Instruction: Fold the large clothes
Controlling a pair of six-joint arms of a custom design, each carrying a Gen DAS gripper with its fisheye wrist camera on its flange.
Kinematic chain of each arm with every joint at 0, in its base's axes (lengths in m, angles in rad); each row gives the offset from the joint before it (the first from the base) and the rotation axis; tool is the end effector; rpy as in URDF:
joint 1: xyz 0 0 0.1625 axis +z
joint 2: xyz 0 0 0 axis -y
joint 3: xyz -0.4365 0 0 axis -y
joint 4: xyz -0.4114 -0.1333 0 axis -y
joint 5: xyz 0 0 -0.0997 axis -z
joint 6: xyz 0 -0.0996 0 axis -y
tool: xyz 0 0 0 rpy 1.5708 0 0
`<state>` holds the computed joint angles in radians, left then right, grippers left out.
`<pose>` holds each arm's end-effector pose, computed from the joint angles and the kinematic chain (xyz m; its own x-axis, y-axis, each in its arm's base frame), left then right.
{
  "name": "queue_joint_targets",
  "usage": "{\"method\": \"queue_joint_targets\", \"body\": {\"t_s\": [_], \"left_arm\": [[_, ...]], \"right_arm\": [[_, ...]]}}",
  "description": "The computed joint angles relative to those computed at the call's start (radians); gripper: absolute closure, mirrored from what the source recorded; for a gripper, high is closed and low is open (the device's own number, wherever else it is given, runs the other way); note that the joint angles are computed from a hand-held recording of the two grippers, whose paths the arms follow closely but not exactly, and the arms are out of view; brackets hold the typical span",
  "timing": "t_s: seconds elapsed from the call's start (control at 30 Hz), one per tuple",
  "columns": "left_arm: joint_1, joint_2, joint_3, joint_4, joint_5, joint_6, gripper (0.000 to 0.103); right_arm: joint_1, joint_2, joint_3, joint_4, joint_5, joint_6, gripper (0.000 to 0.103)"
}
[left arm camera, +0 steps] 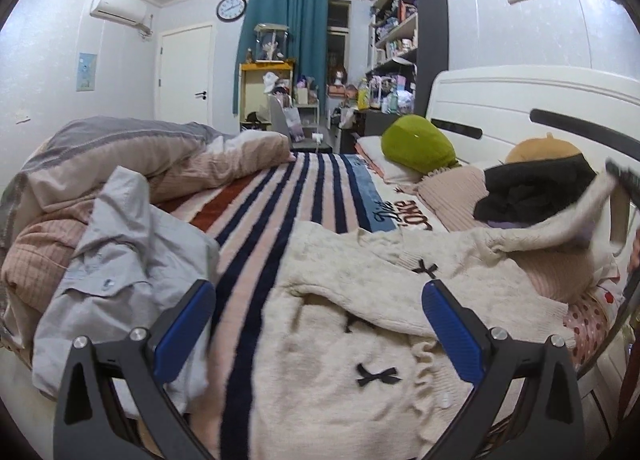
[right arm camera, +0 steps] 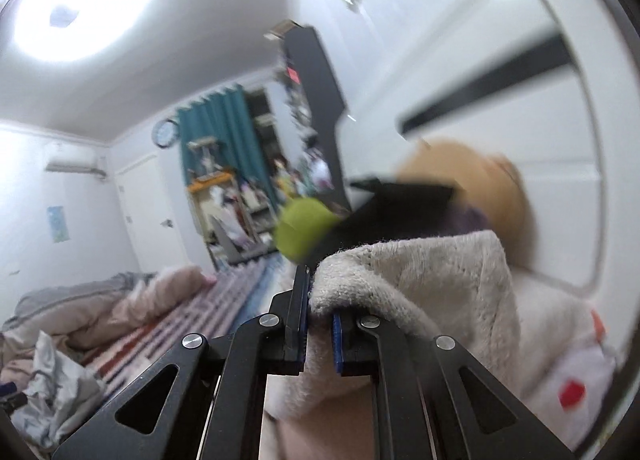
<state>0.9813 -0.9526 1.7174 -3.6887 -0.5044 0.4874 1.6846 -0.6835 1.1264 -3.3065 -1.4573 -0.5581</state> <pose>-0.1605 -0.6366 0.3203 -0.7186 -0.3063 -0.6243 0.5168 0.3655 -0.7741 0.2382 -0.8109 0.3306 -0.8104 -0.3319 0.4829 -0.5426 0.1142 -0.8322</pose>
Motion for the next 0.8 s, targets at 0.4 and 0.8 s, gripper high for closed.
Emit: {"method": "queue_joint_targets", "body": {"t_s": [0.4, 0.8], "left_arm": [[0.017, -0.085, 0.109, -0.062, 0.002, -0.054, 0.001], [0.055, -0.105, 0.130, 0.115, -0.003, -0.224, 0.001]], "right_arm": [[0.119, 0.102, -0.021, 0.574, 0.091, -0.352, 0.099], [0.120, 0.251, -0.038, 0.934, -0.159, -0.309, 0.080]]}}
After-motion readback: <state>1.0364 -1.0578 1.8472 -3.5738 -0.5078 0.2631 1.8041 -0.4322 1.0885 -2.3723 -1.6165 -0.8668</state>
